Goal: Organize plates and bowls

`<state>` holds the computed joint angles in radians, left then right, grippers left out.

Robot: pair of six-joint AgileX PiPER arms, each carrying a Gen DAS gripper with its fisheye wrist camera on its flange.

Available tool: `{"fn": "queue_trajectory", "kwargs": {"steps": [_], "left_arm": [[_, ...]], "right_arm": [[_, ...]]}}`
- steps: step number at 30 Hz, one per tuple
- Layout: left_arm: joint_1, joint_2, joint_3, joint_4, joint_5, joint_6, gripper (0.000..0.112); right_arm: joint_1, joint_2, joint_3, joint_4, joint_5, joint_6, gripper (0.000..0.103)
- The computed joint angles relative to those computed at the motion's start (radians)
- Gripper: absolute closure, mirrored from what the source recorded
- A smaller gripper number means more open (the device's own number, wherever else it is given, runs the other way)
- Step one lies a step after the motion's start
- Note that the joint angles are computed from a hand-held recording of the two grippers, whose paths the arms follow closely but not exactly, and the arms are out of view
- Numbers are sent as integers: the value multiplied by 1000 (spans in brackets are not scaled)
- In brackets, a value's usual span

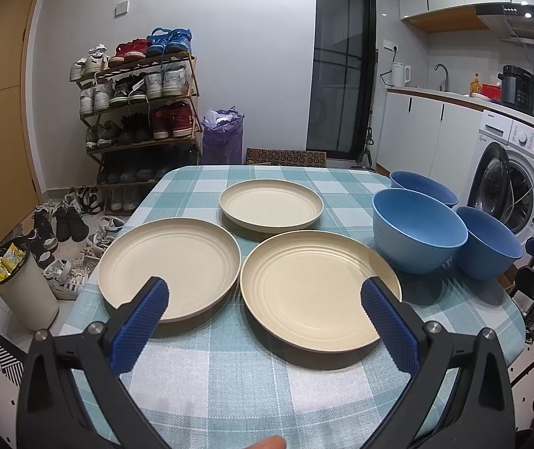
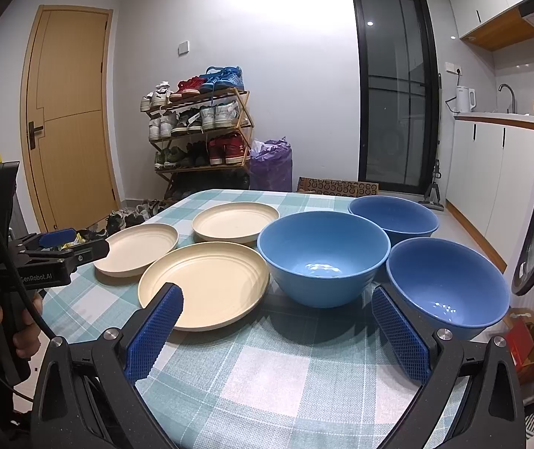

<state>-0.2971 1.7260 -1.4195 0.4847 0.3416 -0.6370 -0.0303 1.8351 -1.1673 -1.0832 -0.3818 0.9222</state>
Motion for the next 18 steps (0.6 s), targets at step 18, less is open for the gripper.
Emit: {"fn": "queue_trajectory", "kwargs": {"steps": [18], "left_arm": [[0, 3, -1, 4, 1, -4, 9]], "right_arm": [[1, 1, 3, 13, -2, -15, 0]]}}
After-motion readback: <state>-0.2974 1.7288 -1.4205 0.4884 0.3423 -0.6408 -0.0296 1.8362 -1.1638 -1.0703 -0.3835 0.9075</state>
